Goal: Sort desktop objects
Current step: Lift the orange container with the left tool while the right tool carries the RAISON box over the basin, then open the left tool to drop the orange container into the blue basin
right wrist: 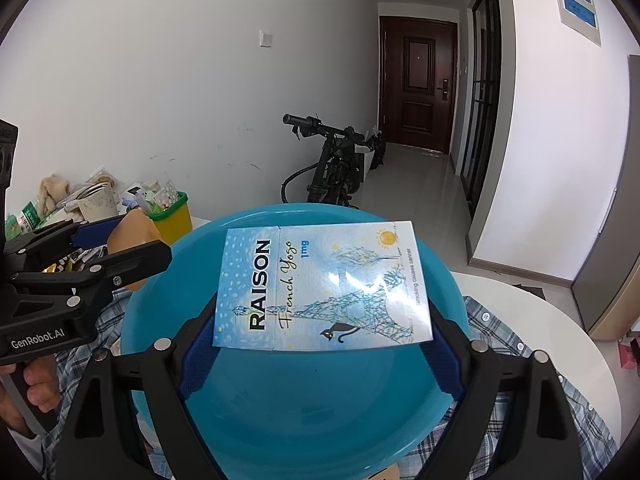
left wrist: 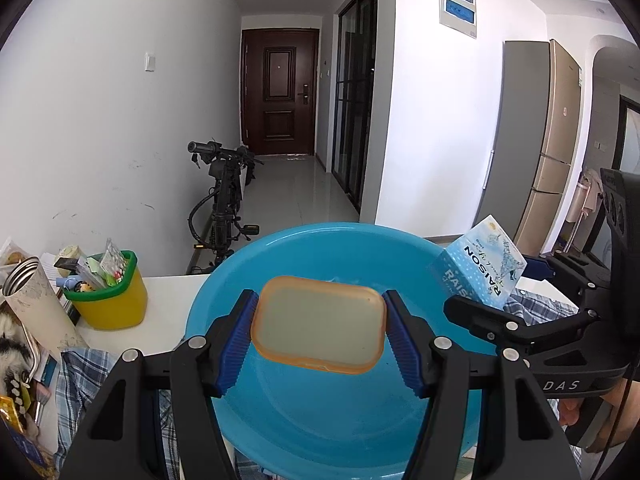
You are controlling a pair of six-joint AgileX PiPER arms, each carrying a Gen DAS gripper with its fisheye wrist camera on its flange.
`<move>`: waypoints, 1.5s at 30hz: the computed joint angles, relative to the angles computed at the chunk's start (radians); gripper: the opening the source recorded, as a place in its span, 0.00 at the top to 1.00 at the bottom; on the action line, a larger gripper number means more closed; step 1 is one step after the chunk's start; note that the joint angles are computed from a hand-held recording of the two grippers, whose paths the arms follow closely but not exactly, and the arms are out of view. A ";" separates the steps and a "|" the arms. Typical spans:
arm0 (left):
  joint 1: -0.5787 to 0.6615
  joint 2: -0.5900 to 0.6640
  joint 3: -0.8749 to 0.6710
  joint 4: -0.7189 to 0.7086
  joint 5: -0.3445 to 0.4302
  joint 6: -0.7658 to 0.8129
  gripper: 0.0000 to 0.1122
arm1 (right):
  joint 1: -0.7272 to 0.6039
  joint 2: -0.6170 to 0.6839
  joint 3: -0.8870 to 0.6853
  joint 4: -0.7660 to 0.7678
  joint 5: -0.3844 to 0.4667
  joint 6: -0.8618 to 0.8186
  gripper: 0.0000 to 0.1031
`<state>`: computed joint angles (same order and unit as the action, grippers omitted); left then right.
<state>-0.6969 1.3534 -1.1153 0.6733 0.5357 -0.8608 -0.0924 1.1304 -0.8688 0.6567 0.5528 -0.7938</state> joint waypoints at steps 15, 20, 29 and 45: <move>-0.004 0.008 -0.015 0.006 0.021 0.001 0.42 | 0.054 -0.010 -0.006 -0.067 -0.019 0.083 0.15; -0.001 0.008 -0.010 0.008 0.014 -0.002 0.42 | 0.050 -0.011 -0.012 -0.064 -0.013 0.080 0.15; -0.002 0.009 -0.007 0.024 0.011 -0.022 0.42 | 0.051 -0.005 -0.015 -0.065 -0.011 0.078 0.15; -0.006 0.010 -0.001 0.038 0.016 -0.037 0.42 | 0.068 -0.004 -0.022 -0.087 -0.009 0.093 0.15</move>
<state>-0.7030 1.3630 -1.1167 0.7115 0.5516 -0.8981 -0.0247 1.1260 -0.8912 0.5698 0.5443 -0.7011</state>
